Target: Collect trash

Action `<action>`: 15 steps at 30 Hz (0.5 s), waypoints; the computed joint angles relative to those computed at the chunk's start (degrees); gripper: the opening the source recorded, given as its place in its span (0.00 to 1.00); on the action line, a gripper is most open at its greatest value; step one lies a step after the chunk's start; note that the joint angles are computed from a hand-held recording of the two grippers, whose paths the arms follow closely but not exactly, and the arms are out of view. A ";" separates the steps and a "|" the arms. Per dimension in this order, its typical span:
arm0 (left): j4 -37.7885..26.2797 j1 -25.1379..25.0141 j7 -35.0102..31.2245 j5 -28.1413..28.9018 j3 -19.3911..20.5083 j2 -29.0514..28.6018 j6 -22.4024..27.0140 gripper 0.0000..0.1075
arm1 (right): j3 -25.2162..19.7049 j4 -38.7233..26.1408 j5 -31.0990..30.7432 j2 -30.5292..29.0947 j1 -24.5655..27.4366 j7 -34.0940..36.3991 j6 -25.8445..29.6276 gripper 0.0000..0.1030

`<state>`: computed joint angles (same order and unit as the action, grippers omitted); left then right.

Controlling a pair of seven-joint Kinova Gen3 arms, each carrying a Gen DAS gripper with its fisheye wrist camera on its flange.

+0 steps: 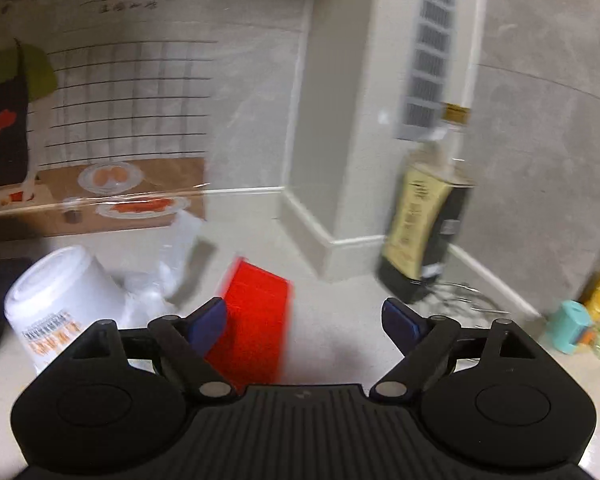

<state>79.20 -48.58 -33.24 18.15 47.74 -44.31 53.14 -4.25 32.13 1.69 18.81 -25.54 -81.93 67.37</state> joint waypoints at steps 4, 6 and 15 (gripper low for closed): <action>0.34 -0.02 0.15 0.04 -0.31 -0.44 -0.09 0.18 | 6.41 -10.62 8.73 7.04 -10.43 2.05 8.23 0.79; 0.48 0.11 0.32 0.20 -0.33 -0.22 -0.11 0.18 | 8.38 -13.16 11.56 9.26 -12.39 1.23 10.88 0.37; 0.64 0.31 0.09 -0.24 -0.17 -0.29 -0.78 0.18 | 9.61 -14.45 14.60 8.66 -7.17 0.89 13.01 0.11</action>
<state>79.84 -48.27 -33.15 17.91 47.57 -44.60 52.36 5.36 17.67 16.29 27.47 -32.71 -81.04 80.37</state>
